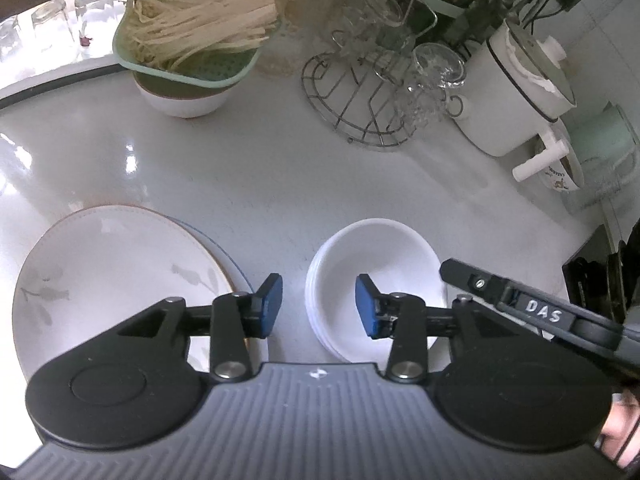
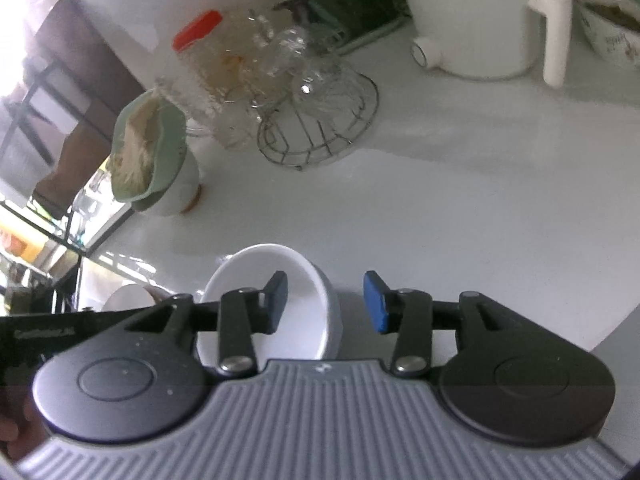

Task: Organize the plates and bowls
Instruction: 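Open both grippers and release the white bowl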

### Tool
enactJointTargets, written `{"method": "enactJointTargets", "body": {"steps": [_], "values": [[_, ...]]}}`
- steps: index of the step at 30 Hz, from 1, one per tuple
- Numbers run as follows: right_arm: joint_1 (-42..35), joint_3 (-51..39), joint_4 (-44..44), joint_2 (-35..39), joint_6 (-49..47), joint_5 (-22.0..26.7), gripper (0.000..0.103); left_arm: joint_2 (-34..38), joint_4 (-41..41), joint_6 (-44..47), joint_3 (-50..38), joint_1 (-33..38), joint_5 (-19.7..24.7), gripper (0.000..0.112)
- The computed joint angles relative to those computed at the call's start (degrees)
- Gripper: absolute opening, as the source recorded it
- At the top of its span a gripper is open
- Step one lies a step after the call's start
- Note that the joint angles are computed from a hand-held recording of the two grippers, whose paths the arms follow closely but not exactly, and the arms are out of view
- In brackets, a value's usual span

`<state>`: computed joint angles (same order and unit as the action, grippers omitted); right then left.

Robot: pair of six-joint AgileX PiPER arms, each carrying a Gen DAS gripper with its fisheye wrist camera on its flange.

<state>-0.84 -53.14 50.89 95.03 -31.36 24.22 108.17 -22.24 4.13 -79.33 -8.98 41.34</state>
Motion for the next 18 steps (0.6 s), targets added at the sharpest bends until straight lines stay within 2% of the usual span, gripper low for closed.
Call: {"method": "enactJointTargets", "body": {"steps": [13, 15, 18], "values": [[-1.5, -1.7, 4.2, 8.2, -0.3, 4.9, 0.045, -0.8, -0.7, 0.5, 1.5, -0.1, -0.9, 0.050], [-2.2, -1.5, 6.9, 8.8, -1.9, 6.0, 0.045, -1.3, -1.3, 0.9, 2.5, -0.1, -1.6, 0.051], [-3.0, -1.2, 8.2, 9.2, -1.5, 7.1, 0.038, -1.4, -1.4, 0.7, 3.0, -0.3, -2.0, 0.060]]}}
